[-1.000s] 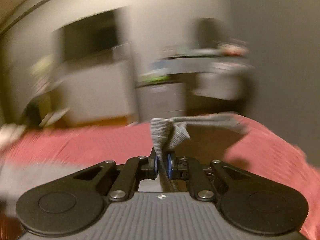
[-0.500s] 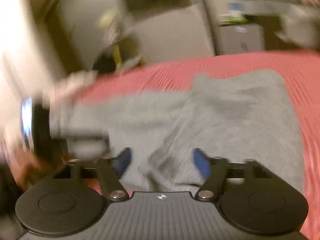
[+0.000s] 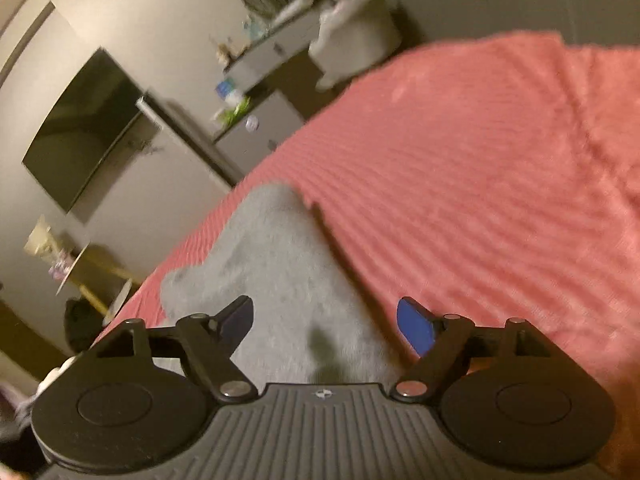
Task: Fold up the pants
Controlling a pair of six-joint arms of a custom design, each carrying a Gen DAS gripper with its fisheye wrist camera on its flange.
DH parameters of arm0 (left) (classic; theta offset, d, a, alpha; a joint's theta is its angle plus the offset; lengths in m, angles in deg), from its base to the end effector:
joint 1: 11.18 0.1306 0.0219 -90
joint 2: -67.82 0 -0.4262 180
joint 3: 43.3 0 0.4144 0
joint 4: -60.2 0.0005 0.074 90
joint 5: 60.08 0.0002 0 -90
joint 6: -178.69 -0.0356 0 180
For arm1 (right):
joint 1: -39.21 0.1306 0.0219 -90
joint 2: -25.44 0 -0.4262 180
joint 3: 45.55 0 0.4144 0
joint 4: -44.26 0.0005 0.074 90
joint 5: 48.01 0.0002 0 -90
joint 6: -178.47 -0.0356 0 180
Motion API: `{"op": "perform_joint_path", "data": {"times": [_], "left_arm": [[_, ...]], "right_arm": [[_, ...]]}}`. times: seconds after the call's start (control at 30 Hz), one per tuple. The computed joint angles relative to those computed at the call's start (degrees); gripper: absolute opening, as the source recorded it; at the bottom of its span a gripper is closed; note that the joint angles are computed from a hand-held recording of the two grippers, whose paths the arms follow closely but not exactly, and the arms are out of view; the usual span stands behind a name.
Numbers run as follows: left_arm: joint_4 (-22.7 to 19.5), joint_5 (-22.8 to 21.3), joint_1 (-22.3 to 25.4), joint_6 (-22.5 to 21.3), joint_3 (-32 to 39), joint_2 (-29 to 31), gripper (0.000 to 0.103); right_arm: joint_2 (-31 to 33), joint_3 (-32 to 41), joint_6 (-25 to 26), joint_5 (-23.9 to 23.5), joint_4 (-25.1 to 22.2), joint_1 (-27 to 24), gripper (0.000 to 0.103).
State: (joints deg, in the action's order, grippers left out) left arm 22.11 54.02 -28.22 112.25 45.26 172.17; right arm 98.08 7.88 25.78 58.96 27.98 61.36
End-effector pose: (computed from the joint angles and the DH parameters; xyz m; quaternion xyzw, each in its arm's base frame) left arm 0.5587 -0.1870 0.3446 0.0117 0.9320 -0.2913 0.2155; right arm 0.3504 0.1309 0.3381 0.3680 0.8014 0.2087 0.4228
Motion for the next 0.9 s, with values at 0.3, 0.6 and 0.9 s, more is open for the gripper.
{"op": "perform_joint_path", "data": {"times": [0.3,0.6,0.9], "left_arm": [[-6.45,3.56,-0.95,-1.1,7.39,4.98,0.063],[-2.36,4.31,-1.05,3.5,5.61,4.8,0.02],[1.98,3.32,0.85,1.16,0.75,-2.71,0.017]], "right_arm": [[4.43,-0.28,-3.66,-3.56,5.04,-1.91,0.08],[6.06,0.72,0.13,-2.61,7.42,-1.37,0.082],[4.01,-0.86,2.34,-2.58,11.41,-0.66,0.073]]}}
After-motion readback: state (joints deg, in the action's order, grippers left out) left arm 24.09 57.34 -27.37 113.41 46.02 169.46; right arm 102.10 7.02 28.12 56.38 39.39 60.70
